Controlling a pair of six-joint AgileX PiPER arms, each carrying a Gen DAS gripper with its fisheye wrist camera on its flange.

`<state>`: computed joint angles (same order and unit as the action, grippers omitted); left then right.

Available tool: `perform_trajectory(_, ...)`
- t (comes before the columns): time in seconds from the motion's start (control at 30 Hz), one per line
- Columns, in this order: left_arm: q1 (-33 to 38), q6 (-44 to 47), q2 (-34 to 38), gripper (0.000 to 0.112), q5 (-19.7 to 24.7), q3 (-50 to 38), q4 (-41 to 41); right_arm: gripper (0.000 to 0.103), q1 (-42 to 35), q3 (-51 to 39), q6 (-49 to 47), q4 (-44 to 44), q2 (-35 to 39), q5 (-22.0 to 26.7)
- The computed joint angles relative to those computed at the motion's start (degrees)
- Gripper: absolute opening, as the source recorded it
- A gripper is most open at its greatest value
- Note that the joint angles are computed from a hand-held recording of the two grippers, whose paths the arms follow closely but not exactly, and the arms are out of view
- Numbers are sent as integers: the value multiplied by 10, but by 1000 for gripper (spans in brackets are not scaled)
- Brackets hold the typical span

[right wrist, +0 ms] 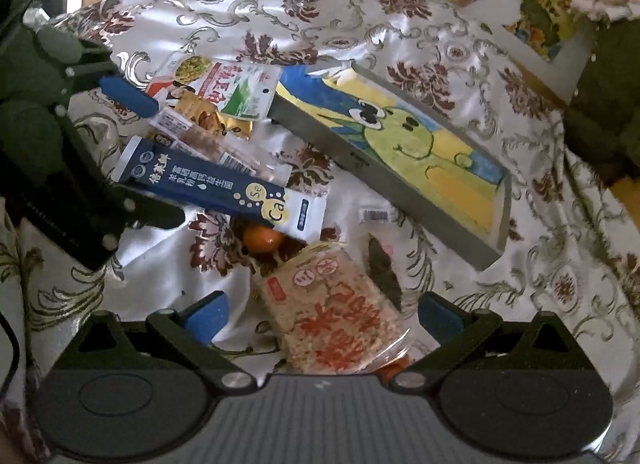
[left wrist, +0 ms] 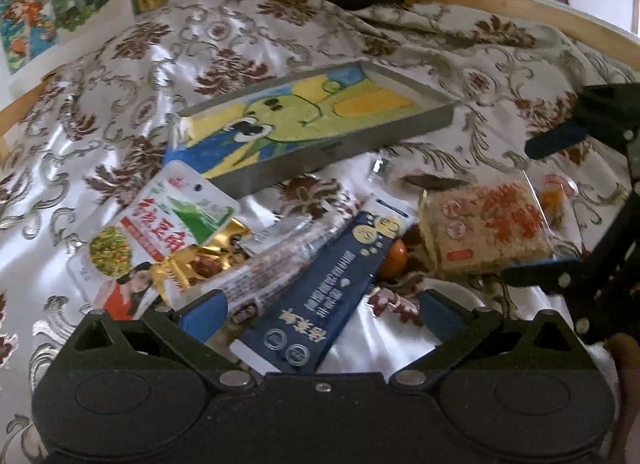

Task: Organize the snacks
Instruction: 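Grasp the blue stick pack with the left tool while the right grasps the rice cracker bar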

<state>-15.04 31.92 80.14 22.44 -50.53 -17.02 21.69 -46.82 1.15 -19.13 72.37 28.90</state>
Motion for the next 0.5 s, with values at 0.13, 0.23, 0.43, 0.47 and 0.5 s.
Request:
perform_trajectory(0.13,4,53,17,96,7,-9,-34,98,-29,-7,-47,60,12,0)
perform_trajectory(0.23,12,107,37,95,31,-27,-64,96,-23,-10,-35,44,22,5)
perform_trajectory(0.43,4,110,57,95,18,-38,-39,96,18,-3,109,-110,42,4)
perform_trajectory(0.47,5,113,59,95,16,-40,-42,96,12,-6,97,-96,47,4)
perform_trajectory(0.5,6,118,62,95,15,-41,-48,96,8,-7,94,-93,49,2)
